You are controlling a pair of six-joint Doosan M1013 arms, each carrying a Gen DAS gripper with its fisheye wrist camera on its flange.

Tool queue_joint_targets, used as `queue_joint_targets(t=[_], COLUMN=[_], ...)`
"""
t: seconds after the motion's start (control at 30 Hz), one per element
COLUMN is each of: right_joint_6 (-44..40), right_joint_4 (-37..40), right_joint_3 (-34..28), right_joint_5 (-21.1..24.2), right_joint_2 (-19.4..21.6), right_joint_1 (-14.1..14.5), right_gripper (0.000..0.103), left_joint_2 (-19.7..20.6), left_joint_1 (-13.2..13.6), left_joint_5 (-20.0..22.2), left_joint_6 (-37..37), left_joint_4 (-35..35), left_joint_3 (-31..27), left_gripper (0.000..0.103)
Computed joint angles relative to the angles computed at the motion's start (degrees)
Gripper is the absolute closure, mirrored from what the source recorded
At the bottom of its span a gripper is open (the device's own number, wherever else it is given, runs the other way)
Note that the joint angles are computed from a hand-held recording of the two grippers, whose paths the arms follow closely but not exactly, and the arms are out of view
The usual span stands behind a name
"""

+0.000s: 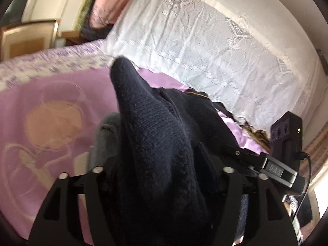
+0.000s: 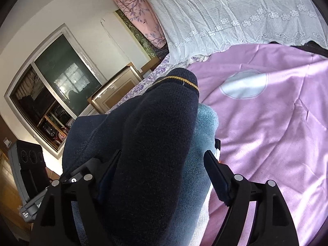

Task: Fold small clothes
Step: 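Lift the held bundle and carry it toward the towel stack with both tools, then lower the bundle onto the blue towel stack with both tools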

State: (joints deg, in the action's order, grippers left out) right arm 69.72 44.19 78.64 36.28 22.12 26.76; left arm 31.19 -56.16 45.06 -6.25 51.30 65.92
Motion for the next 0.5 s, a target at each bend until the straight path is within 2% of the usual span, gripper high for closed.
queue_joint_targets(t=[0.07,0.1,0.27,0.3,0.4,0.47,0.5], right_joint_6=[1.0,1.4,-3.57,-4.67,-5.59,-4.55,-3.1], right_joint_4=[-2.89,-4.5,-4.41,-4.62,-9.09,-14.52,-17.61], right_joint_3=[0.15,0.45,2.9,3.44,5.05,6.16,6.18], right_joint_5=[-1.32,-2.31,-6.54,-7.34,-11.14,-14.07,-14.1], right_joint_2=[-0.78,-1.31,-3.75,-4.24,-5.71,-6.46,-6.49], right_joint_1=[0.39,0.59,0.97,1.16,2.35,3.39,3.82], right_gripper=[0.023,0.023,0.023,0.023,0.023,0.023,0.023], left_joint_2=[0.54,0.49,-0.23,-0.08,-0.26,0.29,0.66], left_joint_1=[-1.81,-2.46,-3.38,-3.09,-2.4,-2.5,-2.46], left_joint_5=[7.81,9.84,15.97,16.8,15.17,16.88,17.58], left_joint_6=[0.54,0.83,-0.81,-0.6,-1.32,-0.92,-0.25], left_joint_4=[3.53,5.01,7.79,6.71,4.86,4.58,3.96], left_joint_3=[-1.96,-2.29,-2.26,-2.62,-1.97,-2.46,-2.91], left_gripper=[0.021,0.021,0.015,0.015,0.012,0.007,0.007])
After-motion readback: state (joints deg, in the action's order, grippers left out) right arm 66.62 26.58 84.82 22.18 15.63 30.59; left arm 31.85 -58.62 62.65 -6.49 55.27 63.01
